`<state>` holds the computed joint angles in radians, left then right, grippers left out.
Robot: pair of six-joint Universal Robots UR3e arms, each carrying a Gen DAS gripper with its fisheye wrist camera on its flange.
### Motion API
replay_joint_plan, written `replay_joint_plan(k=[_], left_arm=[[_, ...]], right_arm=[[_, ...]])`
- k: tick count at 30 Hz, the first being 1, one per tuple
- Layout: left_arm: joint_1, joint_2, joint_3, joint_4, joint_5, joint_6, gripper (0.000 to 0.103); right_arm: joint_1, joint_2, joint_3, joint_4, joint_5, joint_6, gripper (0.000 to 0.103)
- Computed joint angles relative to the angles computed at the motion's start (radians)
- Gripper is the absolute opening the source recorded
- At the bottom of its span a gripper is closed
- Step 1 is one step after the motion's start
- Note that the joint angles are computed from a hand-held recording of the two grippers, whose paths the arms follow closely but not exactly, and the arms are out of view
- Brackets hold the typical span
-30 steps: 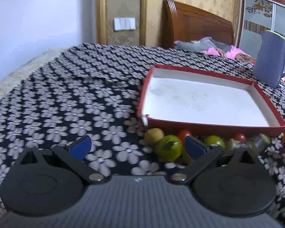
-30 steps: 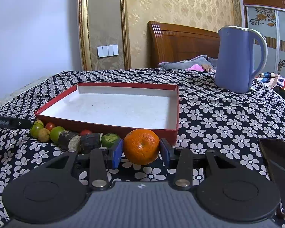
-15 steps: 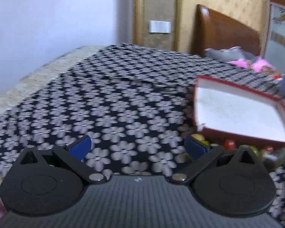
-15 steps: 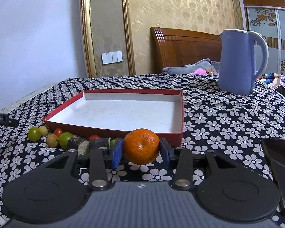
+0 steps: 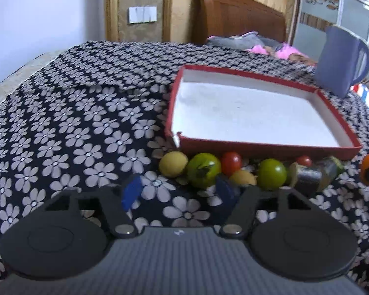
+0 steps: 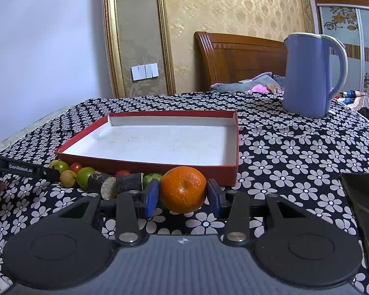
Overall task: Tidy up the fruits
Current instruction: 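Grasp the dark green tomato with the left tool while the right tool holds the orange, then lower the green tomato into the tray and open the left tool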
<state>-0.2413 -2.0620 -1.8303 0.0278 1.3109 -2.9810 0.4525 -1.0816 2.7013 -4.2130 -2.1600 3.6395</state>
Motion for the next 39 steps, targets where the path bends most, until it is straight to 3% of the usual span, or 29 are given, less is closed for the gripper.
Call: replay_joint_plan(k=[3, 11, 13, 24, 31, 39], left_arm=[[0.015, 0.003, -0.008, 0.002, -0.062, 0.006, 0.034], [-0.018, -0.074, 0.09, -0.006, -0.074, -0.012, 0.033], [-0.015, -0.074, 0.095, -0.016, -0.091, -0.016, 0.029], [0.041, 0.024, -0.105, 0.166, -0.155, 0.017, 0.028], [-0.011, 0.06, -0.042, 0.154, -0.1, 0.03, 0.028], [-0.146, -0.121, 0.366, -0.066, 0.079, 0.017, 0.028]], right_arm=[[-0.002, 0.009, -0.005, 0.001, 0.001, 0.005, 0.042], [0.012, 0.006, -0.011, 0.014, -0.011, 0.012, 0.042], [0.011, 0.005, -0.012, 0.015, -0.011, 0.011, 0.042], [0.014, 0.012, -0.01, -0.009, -0.014, 0.007, 0.042], [0.037, -0.031, -0.03, 0.032, -0.035, -0.009, 0.042], [0.064, -0.074, -0.027, 0.045, -0.059, -0.022, 0.042]])
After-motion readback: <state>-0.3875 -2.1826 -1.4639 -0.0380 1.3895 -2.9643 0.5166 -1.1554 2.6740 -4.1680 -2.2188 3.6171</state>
